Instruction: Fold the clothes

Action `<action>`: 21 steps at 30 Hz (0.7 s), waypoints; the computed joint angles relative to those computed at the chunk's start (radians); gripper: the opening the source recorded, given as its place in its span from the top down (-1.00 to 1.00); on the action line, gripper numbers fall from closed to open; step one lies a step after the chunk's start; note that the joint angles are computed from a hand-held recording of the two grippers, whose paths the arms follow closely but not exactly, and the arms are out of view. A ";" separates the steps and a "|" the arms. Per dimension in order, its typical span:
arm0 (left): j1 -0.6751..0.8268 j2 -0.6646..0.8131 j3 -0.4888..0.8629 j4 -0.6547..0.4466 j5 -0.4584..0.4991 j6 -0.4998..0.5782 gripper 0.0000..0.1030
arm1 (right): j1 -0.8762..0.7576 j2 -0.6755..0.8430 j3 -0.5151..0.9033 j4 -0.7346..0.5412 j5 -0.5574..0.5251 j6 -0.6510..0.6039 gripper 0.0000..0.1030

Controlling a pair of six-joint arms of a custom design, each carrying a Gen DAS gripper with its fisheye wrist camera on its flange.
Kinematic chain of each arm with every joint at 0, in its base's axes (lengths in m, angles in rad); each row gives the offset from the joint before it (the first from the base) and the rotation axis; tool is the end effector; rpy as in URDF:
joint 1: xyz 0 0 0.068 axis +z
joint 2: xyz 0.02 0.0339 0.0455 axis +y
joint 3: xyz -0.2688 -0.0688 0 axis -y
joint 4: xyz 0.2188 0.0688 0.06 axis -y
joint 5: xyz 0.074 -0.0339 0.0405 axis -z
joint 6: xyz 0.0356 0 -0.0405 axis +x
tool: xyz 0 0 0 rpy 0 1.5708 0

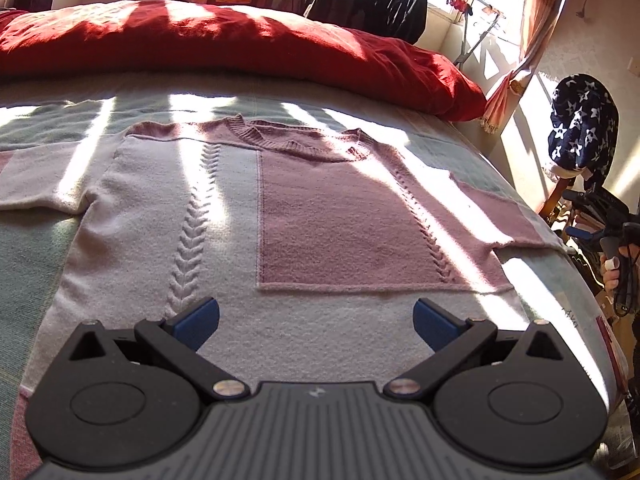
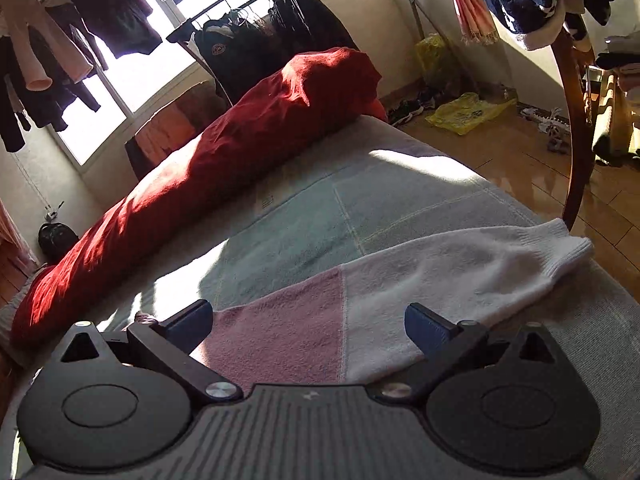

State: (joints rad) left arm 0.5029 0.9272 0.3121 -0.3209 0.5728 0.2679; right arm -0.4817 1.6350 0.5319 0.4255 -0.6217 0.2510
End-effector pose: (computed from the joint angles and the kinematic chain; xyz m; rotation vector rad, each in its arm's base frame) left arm 0.1264 0.0475 0.1676 -0.0493 2.3394 -0.3480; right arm 0.2486 -0.1065 0.1490 0.4576 2.1086 0.5630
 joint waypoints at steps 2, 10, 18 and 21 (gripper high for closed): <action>-0.066 0.010 -0.012 0.043 -0.045 -0.046 -0.99 | -0.039 0.100 0.062 0.028 -0.036 0.035 -1.00; -0.173 0.071 -0.030 0.128 -0.148 -0.093 -0.99 | -0.124 0.395 0.221 0.131 -0.146 0.138 -1.00; -0.147 0.080 -0.038 0.134 -0.125 -0.077 -0.99 | -0.164 0.360 0.254 0.045 0.011 0.117 -1.00; -0.145 0.079 -0.041 0.133 -0.119 -0.076 -0.99 | -0.156 0.344 0.242 0.098 -0.061 0.158 -1.00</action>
